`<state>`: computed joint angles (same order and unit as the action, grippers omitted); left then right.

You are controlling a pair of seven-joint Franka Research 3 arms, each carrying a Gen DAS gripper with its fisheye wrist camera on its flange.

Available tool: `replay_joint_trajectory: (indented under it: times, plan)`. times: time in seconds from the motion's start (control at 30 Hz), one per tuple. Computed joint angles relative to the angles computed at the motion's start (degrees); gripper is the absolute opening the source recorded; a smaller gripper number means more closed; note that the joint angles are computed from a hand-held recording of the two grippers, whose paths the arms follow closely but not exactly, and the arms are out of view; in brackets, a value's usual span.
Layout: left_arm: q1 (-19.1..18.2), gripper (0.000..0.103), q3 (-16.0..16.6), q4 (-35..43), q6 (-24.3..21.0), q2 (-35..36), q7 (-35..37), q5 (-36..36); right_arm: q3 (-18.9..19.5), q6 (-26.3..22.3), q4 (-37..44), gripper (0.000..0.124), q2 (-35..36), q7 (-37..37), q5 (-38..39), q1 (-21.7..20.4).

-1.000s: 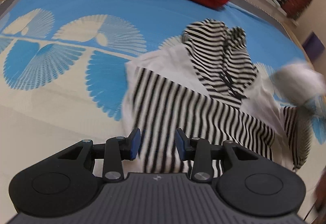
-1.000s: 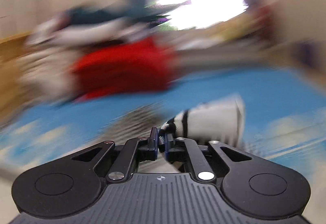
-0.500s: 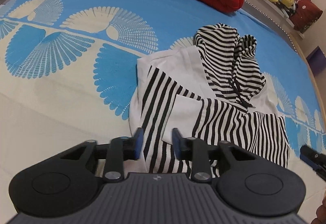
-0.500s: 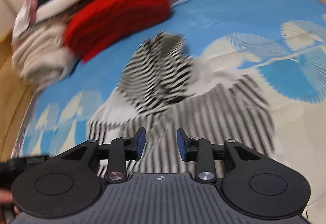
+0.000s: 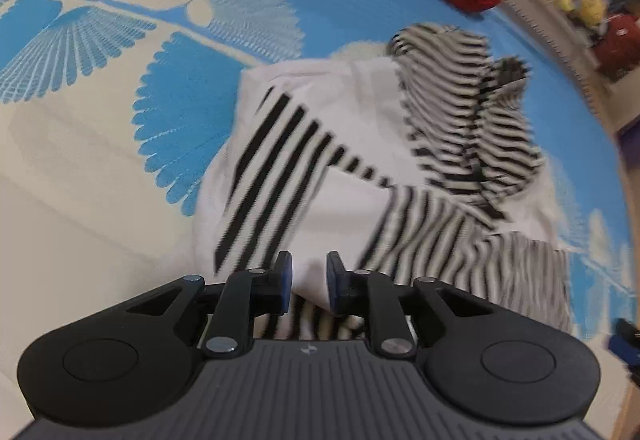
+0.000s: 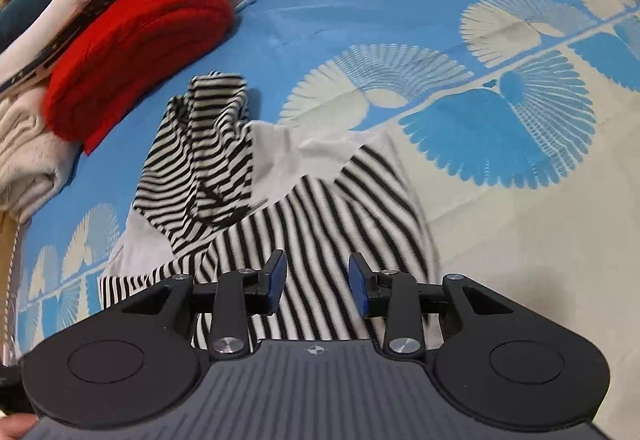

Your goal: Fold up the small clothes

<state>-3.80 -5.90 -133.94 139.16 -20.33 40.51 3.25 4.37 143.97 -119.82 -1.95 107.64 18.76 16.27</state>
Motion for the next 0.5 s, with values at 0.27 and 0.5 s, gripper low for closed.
replay_joint_trajectory:
  times: [0.27, 0.5]
  plan:
    - [-0.09, 0.027, 0.62, -1.21, 1.52, 1.72, -0.42, -2.33, -0.98, 0.33, 0.73, 0.037, 0.13, 0.61, 0.44, -1.42]
    - [0.58, 0.006, -1.6, 1.21, -0.75, 0.1, -1.61, 3.32, -0.73, 0.3, 0.89, 0.037, 0.91, 5.95, -3.02, -1.61]
